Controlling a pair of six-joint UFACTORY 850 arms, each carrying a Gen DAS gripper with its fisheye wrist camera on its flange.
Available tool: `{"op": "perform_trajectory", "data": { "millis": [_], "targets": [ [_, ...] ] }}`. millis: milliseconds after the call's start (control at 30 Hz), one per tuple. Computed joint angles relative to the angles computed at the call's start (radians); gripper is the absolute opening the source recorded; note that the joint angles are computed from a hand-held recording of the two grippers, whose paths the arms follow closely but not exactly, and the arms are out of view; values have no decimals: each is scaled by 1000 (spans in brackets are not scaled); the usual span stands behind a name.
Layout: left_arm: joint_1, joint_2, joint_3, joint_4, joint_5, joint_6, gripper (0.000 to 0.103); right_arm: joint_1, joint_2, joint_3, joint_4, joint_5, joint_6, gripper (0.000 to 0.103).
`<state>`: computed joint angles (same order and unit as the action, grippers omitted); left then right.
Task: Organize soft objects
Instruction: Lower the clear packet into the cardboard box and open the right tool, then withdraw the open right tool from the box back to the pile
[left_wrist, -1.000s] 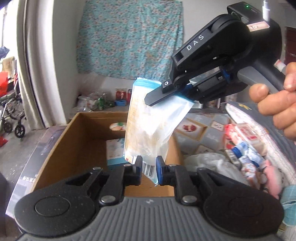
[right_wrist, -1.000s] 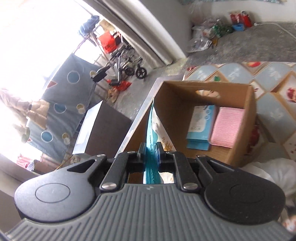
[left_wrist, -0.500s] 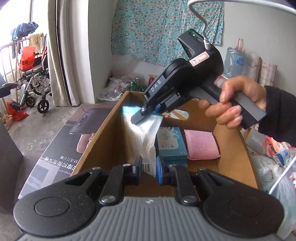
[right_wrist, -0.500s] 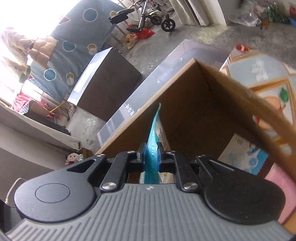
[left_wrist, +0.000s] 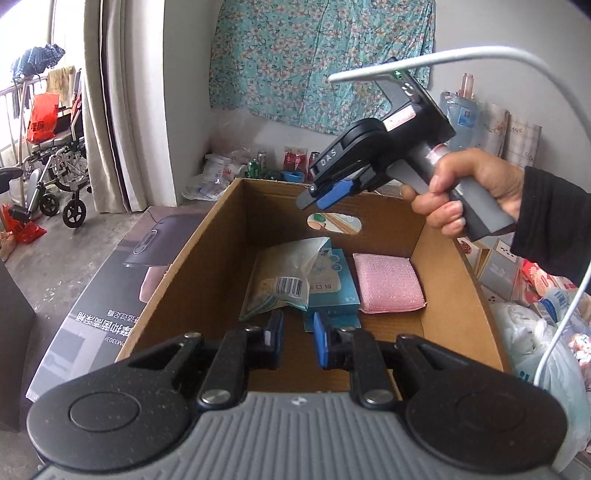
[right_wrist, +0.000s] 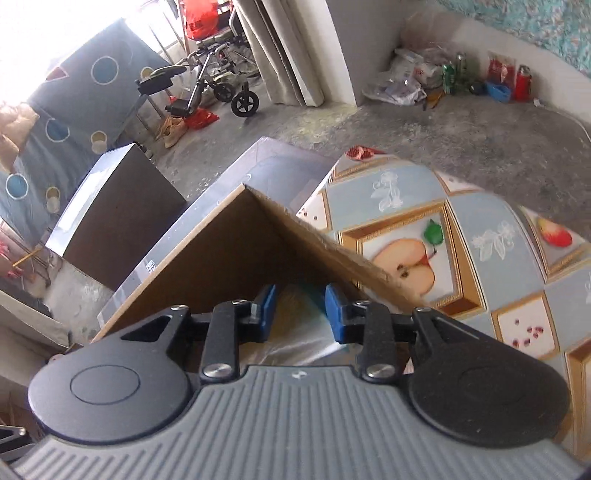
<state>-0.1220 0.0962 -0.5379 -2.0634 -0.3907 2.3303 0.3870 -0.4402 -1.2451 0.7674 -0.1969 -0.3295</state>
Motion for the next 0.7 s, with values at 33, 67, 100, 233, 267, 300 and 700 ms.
{"op": "perform_trajectory", "data": {
  "millis": [33, 67, 100, 233, 267, 300, 700],
  "targets": [
    [2, 4, 2, 2, -2, -2, 19, 1, 6, 7, -7, -33, 30, 29],
    [5, 7, 5, 4, -4, -3, 19, 8, 15, 17, -37, -62, 74, 27],
    [6, 9, 6, 7, -4, -4, 19, 18, 13, 18, -73, -87, 120, 25],
    [12, 13, 8, 18, 5, -16, 19, 58, -40, -20, -153, -147, 251, 15],
    [13, 13, 7, 21, 8, -24, 19, 70, -63, -41, -186, -153, 296, 14],
    [16, 13, 7, 28, 8, -35, 19, 79, -84, -62, -204, -161, 329, 13],
    [27, 9, 1, 95, 1, -99, 25, 132, -166, -134, -368, -148, 516, 14]
  ]
}}
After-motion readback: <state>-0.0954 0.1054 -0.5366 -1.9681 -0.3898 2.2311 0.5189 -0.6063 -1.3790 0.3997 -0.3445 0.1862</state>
